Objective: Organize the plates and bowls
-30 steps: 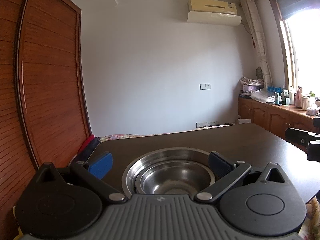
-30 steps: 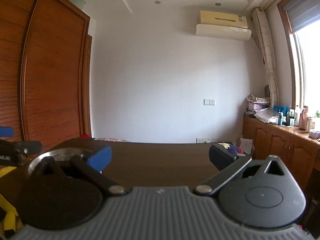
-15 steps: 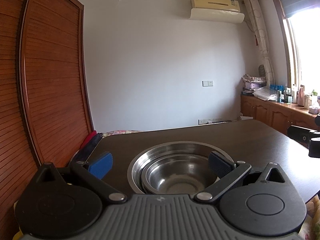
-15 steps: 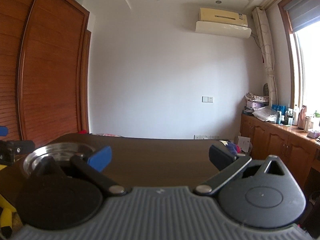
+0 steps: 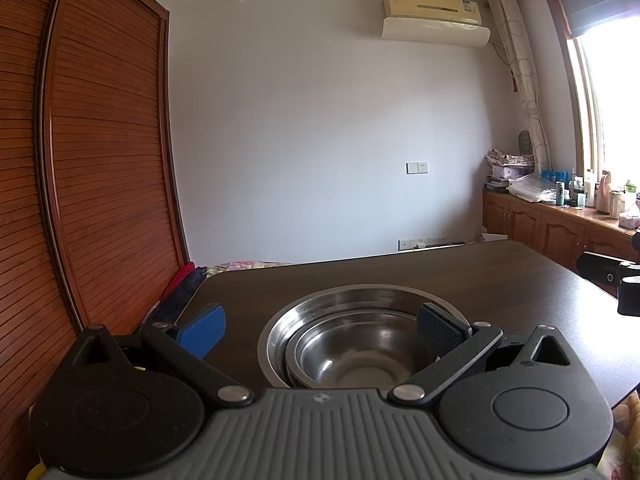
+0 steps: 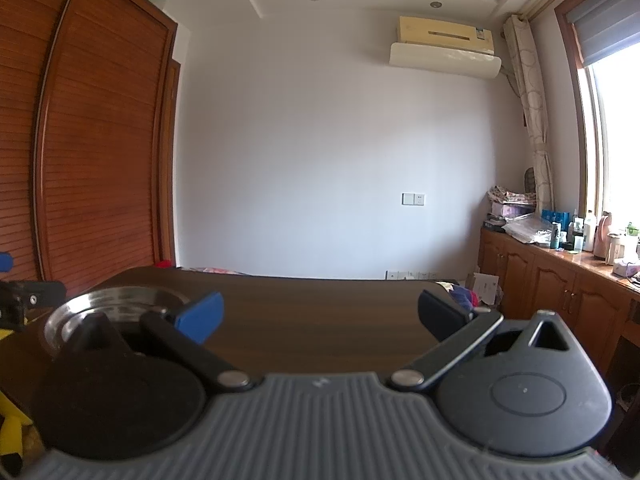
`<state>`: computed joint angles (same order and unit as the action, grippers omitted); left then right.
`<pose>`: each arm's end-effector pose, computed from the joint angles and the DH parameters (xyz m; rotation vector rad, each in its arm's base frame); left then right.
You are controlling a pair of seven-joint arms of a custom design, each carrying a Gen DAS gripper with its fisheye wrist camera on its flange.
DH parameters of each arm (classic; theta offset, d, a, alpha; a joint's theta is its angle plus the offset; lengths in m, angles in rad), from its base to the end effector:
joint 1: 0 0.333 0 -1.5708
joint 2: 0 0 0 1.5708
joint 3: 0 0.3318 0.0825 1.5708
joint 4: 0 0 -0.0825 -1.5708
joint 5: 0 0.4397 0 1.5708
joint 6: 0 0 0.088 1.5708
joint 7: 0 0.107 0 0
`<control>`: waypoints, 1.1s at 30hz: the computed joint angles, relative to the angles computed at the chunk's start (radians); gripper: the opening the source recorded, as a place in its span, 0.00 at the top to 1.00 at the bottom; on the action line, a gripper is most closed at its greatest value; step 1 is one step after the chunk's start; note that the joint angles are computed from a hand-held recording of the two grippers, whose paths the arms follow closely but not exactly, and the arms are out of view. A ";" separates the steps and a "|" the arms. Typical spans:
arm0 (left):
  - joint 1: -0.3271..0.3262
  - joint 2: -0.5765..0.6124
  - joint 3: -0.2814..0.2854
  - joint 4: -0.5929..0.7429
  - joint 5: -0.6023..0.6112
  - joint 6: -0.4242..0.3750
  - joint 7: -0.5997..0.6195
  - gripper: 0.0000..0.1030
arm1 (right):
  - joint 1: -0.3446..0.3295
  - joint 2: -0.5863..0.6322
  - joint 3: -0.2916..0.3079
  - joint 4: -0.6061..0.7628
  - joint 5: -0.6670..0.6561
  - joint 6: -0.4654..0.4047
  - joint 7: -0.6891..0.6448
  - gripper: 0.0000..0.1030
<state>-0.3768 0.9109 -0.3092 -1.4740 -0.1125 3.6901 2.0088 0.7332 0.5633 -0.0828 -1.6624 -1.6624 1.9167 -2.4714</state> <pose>0.6761 -0.4308 0.2813 -0.8962 1.8717 -1.3698 0.6308 0.4016 0.3040 -0.9168 1.7135 -1.5478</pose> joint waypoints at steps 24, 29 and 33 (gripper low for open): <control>0.000 -0.006 0.002 -0.009 -0.005 0.014 -0.008 0.00 | 0.002 0.004 0.000 0.008 0.025 -0.008 -0.005 0.00; 0.000 -0.007 0.002 -0.012 -0.007 0.015 -0.009 0.00 | 0.001 0.005 -0.001 0.010 0.029 -0.004 -0.007 0.00; 0.001 -0.008 0.002 -0.014 -0.005 0.015 -0.009 0.00 | 0.001 0.008 -0.002 0.013 0.032 0.000 -0.010 0.00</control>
<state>-0.3762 0.9026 -0.3071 -1.4876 -0.1173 3.7048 2.0003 0.7343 0.5709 -0.0846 -1.6495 -1.6299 1.9169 -2.4813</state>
